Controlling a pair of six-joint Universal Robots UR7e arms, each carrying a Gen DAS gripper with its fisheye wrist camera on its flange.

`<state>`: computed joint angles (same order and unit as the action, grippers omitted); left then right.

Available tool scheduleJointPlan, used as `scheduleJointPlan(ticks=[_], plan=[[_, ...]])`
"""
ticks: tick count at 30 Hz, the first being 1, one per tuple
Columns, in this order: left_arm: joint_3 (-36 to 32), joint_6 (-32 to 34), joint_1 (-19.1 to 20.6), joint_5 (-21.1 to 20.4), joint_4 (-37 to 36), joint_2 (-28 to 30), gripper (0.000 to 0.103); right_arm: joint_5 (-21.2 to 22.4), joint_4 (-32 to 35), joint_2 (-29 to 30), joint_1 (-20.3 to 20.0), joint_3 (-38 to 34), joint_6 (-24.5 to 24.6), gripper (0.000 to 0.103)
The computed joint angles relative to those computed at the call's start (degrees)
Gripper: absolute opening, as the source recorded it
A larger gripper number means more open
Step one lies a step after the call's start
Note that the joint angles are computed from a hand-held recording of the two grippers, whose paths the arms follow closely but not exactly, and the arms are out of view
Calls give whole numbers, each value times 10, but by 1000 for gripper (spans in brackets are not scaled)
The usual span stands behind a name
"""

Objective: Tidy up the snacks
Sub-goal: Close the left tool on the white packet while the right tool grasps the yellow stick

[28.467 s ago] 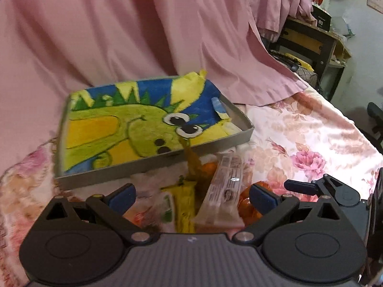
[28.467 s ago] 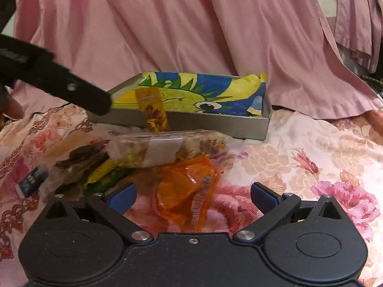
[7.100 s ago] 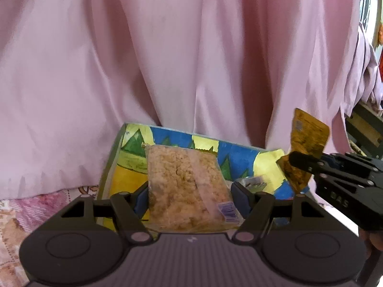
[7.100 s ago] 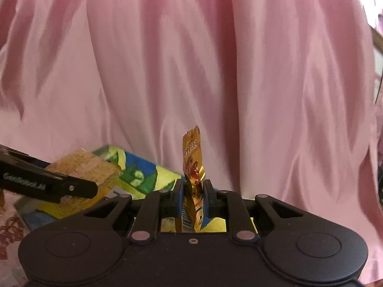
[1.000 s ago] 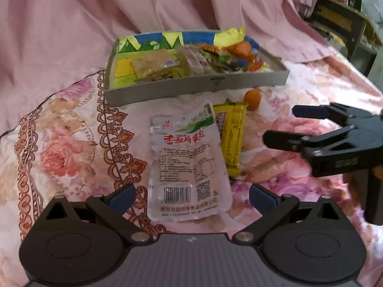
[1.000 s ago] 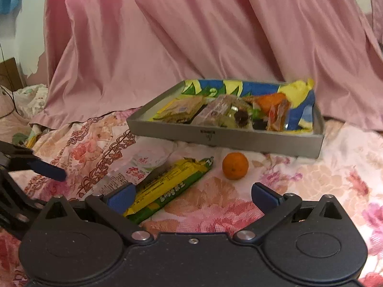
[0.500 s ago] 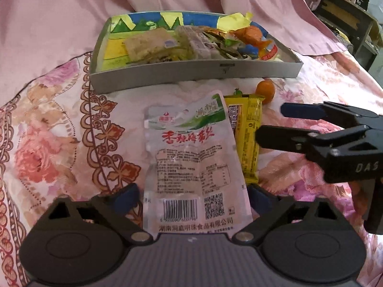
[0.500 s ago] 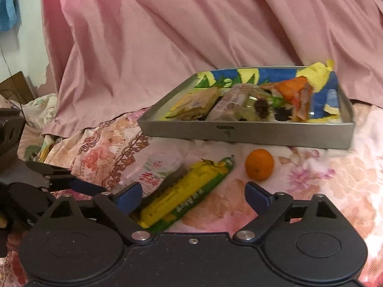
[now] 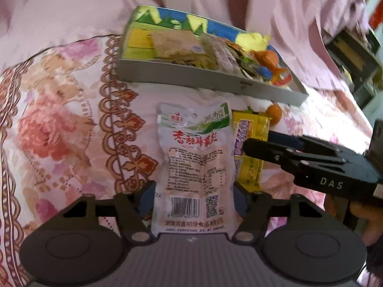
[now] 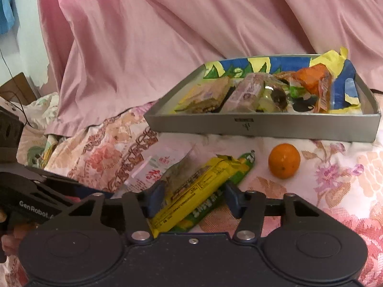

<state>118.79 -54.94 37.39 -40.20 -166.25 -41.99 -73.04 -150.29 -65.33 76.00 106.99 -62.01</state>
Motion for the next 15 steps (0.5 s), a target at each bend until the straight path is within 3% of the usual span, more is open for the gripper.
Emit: scheduleJointPlan(ticks=[6,11,13,15], plan=[[18,-15,4,-3,-36,-6,60,11,24,3,4,-10,15,42],[13,-17,6,2,-29,-2,60,-16,34,11,23,-12,15,42],[12,-19,8,2,-31,-1,60,-27,21,13,30,-6,14,39],[12,-21,8,2,-34,1,60,-39,4,14,34,-2,22,30]])
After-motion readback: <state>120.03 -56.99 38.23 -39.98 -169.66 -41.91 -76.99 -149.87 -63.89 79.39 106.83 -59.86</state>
